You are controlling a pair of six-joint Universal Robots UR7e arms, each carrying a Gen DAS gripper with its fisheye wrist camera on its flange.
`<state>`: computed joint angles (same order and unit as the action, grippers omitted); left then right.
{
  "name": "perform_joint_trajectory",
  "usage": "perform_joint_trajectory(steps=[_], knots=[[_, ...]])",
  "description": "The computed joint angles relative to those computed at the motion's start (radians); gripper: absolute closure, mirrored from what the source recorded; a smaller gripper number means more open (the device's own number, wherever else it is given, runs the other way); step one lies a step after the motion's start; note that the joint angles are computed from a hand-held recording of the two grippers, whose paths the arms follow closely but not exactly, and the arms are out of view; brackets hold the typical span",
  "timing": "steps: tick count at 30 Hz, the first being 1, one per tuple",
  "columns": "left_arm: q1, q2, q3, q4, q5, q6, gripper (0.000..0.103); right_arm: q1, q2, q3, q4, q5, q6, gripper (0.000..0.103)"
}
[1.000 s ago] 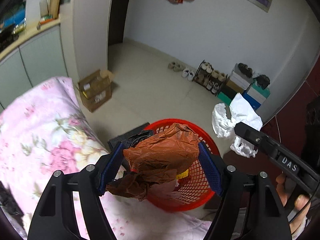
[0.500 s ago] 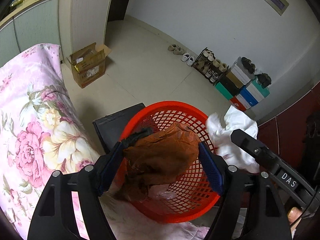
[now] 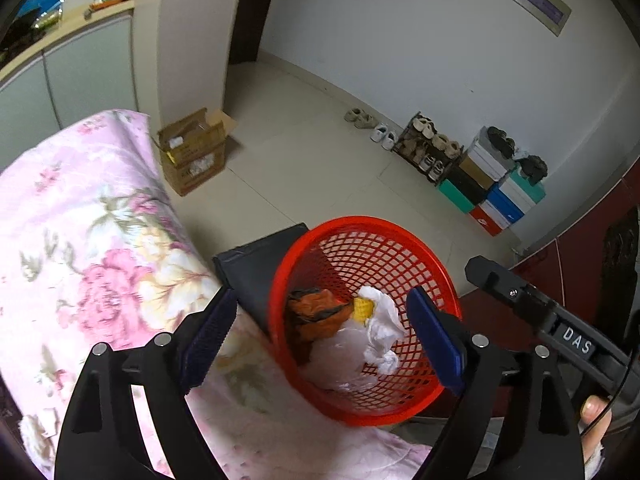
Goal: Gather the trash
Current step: 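Open left tool to drop brown cloth while right tool drops white tissue into basket, then move both open tools back over the bed toward the remaining trash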
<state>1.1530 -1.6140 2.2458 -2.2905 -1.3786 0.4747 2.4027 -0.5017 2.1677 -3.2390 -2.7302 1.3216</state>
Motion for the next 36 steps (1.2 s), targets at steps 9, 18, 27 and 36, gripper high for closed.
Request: perform_joint_trajectory(steps=[9,18,27,36], knots=[[0.026,-0.074,-0.009,-0.003,0.051,0.025,0.019,0.017,0.011,-0.031,0.031,0.008,-0.010,0.048],[0.070,-0.157,-0.011,-0.013,0.092,0.073,0.019,0.034,0.055,-0.121,0.065,0.023,-0.097,0.048],[0.175,-0.213,-0.069,0.006,0.098,0.099,0.019,0.036,0.142,-0.266,0.030,0.090,-0.269,0.042],[0.323,-0.209,-0.192,-0.025,0.106,0.140,0.019,0.036,0.223,-0.411,0.039,0.172,-0.403,0.041]])
